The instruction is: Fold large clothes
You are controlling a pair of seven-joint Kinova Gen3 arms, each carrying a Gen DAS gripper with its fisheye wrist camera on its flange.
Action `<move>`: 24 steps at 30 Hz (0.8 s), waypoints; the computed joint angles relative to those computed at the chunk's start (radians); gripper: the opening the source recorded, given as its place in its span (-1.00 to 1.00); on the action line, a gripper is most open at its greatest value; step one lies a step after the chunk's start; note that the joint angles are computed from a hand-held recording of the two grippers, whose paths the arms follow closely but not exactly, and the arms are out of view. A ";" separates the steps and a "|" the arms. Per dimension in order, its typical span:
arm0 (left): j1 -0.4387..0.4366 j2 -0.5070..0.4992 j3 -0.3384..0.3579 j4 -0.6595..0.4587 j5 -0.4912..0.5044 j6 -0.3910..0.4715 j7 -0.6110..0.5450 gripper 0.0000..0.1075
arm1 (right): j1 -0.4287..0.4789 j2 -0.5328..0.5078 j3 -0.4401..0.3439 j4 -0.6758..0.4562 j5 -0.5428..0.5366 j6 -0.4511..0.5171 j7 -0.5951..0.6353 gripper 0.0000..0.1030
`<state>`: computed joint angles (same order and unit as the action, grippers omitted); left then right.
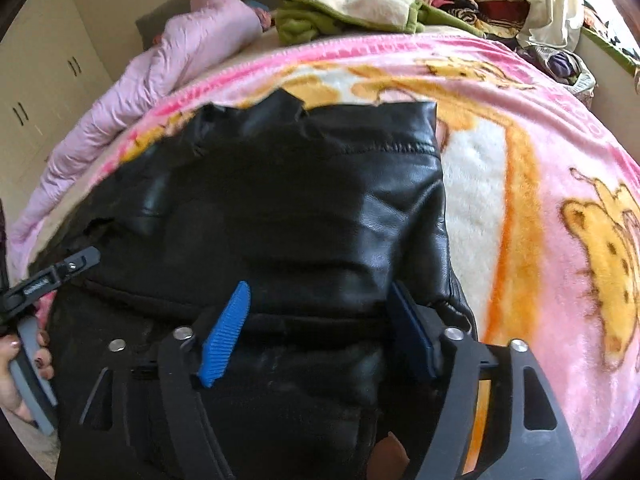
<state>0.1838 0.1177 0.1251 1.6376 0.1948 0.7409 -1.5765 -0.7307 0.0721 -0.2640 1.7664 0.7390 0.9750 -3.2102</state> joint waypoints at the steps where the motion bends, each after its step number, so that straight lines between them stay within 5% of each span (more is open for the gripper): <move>1: -0.005 -0.009 -0.001 0.006 0.011 -0.006 -0.005 0.28 | -0.006 -0.007 -0.004 0.004 0.008 0.006 -0.012 0.48; 7: -0.002 -0.041 -0.005 0.019 0.004 -0.022 0.024 0.74 | -0.037 -0.023 -0.037 0.011 0.053 0.054 -0.095 0.78; 24: -0.051 -0.084 -0.032 0.055 0.087 -0.032 -0.022 0.74 | -0.133 0.013 -0.070 -0.080 0.171 0.184 -0.183 0.91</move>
<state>0.1329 0.0339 0.0930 1.6930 0.2815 0.7084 -1.5988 -0.8640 0.0856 -0.3344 1.6862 0.9104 1.1593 -3.3936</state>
